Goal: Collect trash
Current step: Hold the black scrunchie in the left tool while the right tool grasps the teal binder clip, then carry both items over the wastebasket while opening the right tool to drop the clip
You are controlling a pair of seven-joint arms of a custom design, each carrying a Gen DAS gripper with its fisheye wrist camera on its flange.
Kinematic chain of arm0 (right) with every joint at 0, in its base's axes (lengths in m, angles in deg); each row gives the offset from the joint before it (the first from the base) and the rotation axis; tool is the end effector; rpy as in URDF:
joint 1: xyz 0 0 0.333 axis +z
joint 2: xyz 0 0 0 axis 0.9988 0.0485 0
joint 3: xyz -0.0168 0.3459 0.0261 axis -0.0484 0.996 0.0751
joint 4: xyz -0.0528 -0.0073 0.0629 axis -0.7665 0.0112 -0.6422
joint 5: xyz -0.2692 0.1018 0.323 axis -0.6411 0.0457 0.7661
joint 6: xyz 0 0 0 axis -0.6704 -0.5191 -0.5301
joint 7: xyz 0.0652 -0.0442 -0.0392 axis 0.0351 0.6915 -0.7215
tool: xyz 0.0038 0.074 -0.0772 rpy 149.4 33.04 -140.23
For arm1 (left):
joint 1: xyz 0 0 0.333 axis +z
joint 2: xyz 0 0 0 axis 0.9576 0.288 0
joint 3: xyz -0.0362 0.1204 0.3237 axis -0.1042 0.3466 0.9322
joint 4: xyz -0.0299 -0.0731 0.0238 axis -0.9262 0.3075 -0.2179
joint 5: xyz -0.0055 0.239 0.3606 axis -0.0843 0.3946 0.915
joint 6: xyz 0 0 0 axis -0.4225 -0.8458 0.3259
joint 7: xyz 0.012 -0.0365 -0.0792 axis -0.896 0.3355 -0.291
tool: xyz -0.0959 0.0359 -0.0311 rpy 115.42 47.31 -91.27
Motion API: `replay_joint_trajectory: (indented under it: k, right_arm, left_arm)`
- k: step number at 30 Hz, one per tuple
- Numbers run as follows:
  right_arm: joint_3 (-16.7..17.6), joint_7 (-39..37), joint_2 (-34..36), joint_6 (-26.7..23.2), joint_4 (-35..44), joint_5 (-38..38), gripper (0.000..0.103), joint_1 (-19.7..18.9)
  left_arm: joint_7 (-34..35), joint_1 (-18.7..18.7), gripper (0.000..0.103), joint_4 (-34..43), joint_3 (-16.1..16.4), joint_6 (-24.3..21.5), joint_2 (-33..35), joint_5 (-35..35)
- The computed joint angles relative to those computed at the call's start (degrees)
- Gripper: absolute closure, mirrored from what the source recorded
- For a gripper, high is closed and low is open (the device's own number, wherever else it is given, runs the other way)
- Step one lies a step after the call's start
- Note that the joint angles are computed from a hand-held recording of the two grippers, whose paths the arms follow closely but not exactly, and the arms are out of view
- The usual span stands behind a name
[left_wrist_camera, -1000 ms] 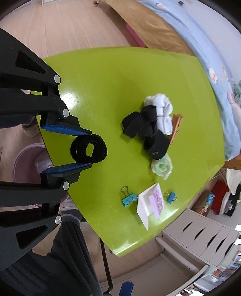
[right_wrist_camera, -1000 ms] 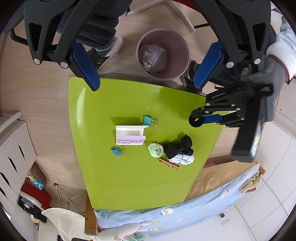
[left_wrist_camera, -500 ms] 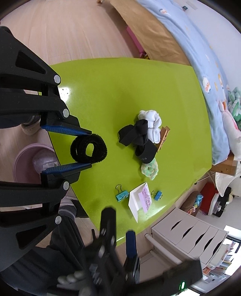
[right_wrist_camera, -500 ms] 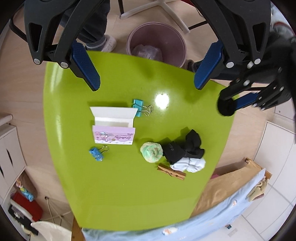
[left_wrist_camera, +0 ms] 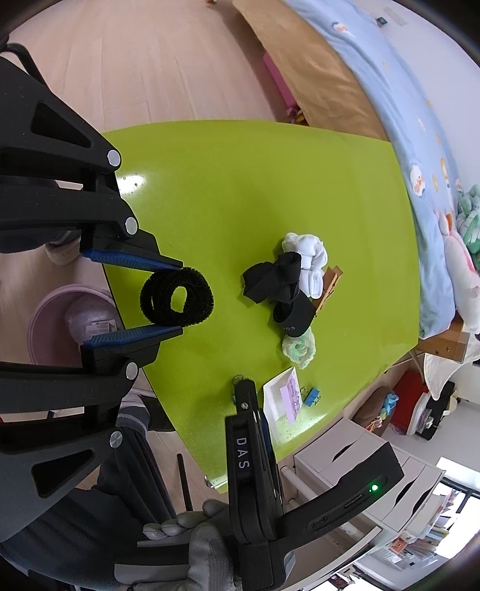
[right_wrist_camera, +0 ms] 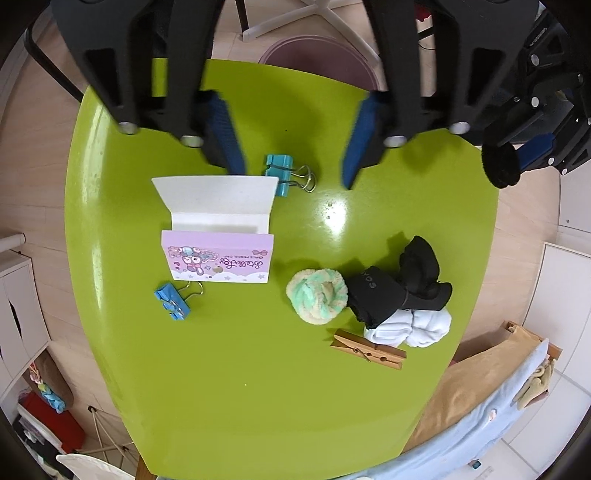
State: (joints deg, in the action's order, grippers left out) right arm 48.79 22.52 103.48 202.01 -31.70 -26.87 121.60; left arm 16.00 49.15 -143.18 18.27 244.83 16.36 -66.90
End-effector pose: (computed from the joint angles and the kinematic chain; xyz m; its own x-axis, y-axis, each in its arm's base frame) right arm 0.4906 0.4508 0.3350 0.3190 -0.9297 -0.1840 -0.9418 -0.2893 -0.1713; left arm 0.3799 -0.3725 0.3741 -0.1270 -0.9844 0.1222 -0.9092 0.0662 -0.4111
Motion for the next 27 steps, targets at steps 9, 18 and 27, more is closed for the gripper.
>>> replay_joint_trajectory:
  k: [9, 18, 27]
  right_arm:
    - [-0.11, 0.37, -2.37, 1.86, -2.68, -0.92, 0.102, -0.2]
    - [0.65, -0.93, -6.54, 5.6, -6.63, -0.79, 0.102, -0.55]
    - [2.06, -1.11, -13.46, 10.05, -12.51, -2.47, 0.102, -0.38]
  left_arm:
    - [-0.16, 0.03, 0.074, -0.36, 0.02, 0.65, -0.35, -0.1]
    - [-0.48, -0.24, 0.074, -0.44, -0.29, 0.57, -1.25, 0.41]
    - [-1.95, -0.49, 0.074, -1.66, -0.94, 0.73, -3.96, 1.51]
